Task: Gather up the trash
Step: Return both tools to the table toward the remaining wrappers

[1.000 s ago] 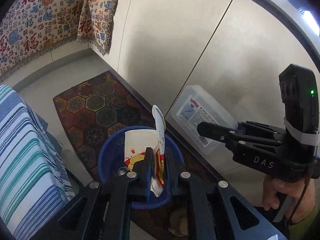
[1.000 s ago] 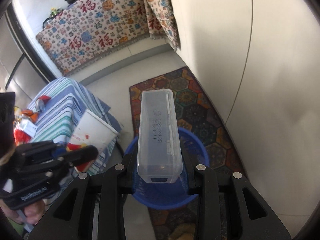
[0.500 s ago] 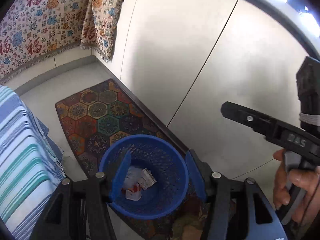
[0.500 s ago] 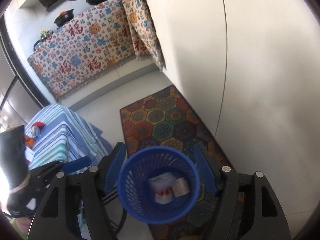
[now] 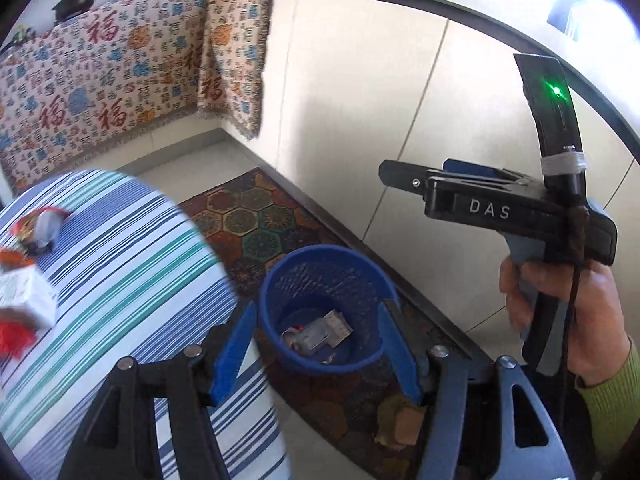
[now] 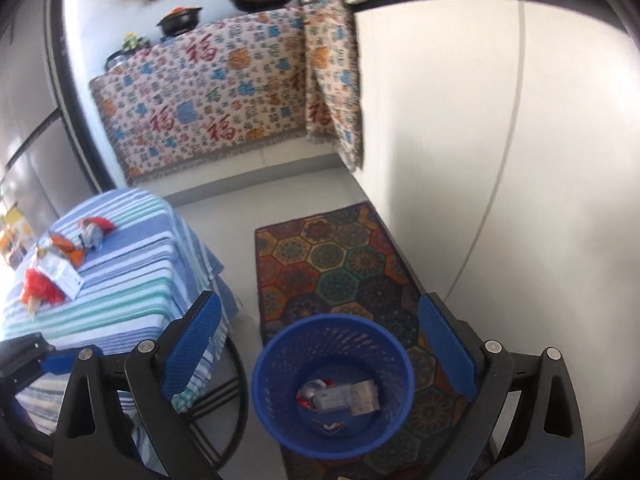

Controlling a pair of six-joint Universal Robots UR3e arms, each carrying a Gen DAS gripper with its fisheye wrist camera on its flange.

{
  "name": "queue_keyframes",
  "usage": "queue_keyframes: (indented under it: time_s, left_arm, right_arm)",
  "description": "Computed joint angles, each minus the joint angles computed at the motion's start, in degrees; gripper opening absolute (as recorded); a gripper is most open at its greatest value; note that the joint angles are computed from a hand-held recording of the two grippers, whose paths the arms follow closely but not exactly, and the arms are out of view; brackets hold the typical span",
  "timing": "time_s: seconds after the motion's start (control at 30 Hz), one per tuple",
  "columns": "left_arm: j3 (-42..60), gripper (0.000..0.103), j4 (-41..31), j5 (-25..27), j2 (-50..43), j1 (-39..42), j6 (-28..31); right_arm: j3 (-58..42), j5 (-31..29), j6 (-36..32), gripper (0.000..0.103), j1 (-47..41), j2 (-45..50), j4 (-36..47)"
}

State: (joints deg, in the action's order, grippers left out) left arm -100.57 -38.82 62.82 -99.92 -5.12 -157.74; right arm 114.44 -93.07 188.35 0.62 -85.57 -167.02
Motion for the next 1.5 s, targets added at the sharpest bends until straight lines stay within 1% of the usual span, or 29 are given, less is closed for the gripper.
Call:
queue_keyframes:
  time_s: [0.17, 0.3, 0.37, 0.47, 0.57, 0.67, 0.77, 0.83, 0.93, 1.0, 1.07, 1.13, 1.23, 1.3, 1.37, 1.5]
  left_arm:
    - [-9.9, 0.064, 0.5, 0.3, 9.2, 7.9, 3.7]
    - [-16.4, 0.064, -1.2, -1.1, 15.8, 15.7, 7.2]
    - [-19.0, 0.064, -2.3, -1.0, 18.5, 20.0, 9.1]
    - [-22.7, 0.064, -3.4, -1.0, 22.6, 26.2, 10.9]
    - [-26.3, 0.064, -7.1, -3.0, 27.2, 34.8, 14.3]
    - [-28.5, 0.064, -11.2, -4.8, 30.9, 43.4, 19.1]
    - [-29.2, 0.064, -12.6, -5.4, 31.8, 48.5, 22.1]
    - [-28.8, 0.064, -13.2, -5.5, 30.8, 51.6, 23.8]
    - [-27.5, 0.064, -13.9, -5.3, 28.1, 54.6, 24.8]
    - [-27.5, 0.064, -12.9, -4.7, 26.6, 55.7, 24.8]
    - [-28.0, 0.065, -12.4, -5.9, 26.4, 57.3, 26.4]
    - [-27.8, 0.065, -11.9, -6.2, 25.7, 57.4, 27.5]
    - [-28.9, 0.065, -7.5, -4.5, 25.2, 55.5, 27.8]
    - [-29.4, 0.065, -3.4, -3.0, 23.9, 53.6, 27.3]
    - [-28.1, 0.065, -0.3, -2.1, 20.9, 51.8, 26.3]
    - [-20.0, 0.065, 1.1, -2.8, 11.3, 49.0, 21.5]
  right_arm:
    - [-4.5, -2.8, -1.1, 0.099, 5.5, 4.4, -0.1]
    - [-8.2, -4.8, -1.6, 0.099, 9.8, 7.7, -0.3]
    - [-9.8, -6.3, -2.3, 0.099, 12.0, 9.2, -0.4]
    - [-12.2, -10.1, -4.8, 0.099, 16.4, 11.8, -1.2]
    - [-14.9, -13.5, -7.9, 0.099, 21.0, 15.1, -2.2]
    - [-18.3, -12.7, -7.9, 0.099, 24.0, 17.7, -0.7]
    - [-22.1, -8.7, -5.2, 0.099, 26.2, 20.2, 1.8]
    - [-27.2, -6.8, -3.2, 0.099, 28.2, 23.5, 5.3]
    - [-35.8, -6.2, -1.3, 0.099, 31.5, 29.0, 10.2]
    - [-42.6, -6.2, -1.2, 0.099, 33.3, 33.4, 14.0]
    - [-48.6, -6.2, -1.6, 0.099, 34.7, 37.4, 17.2]
    - [-53.5, -6.7, -2.1, 0.099, 35.7, 40.6, 20.2]
    - [-62.2, -6.9, -2.6, 0.099, 36.2, 45.7, 26.6]
    - [-64.8, -6.4, -2.4, 0.099, 35.9, 47.3, 29.2]
    - [-64.7, -5.7, -2.0, 0.099, 35.5, 47.4, 29.6]
    - [-61.1, -3.0, -0.7, 0.1, 34.2, 45.8, 27.4]
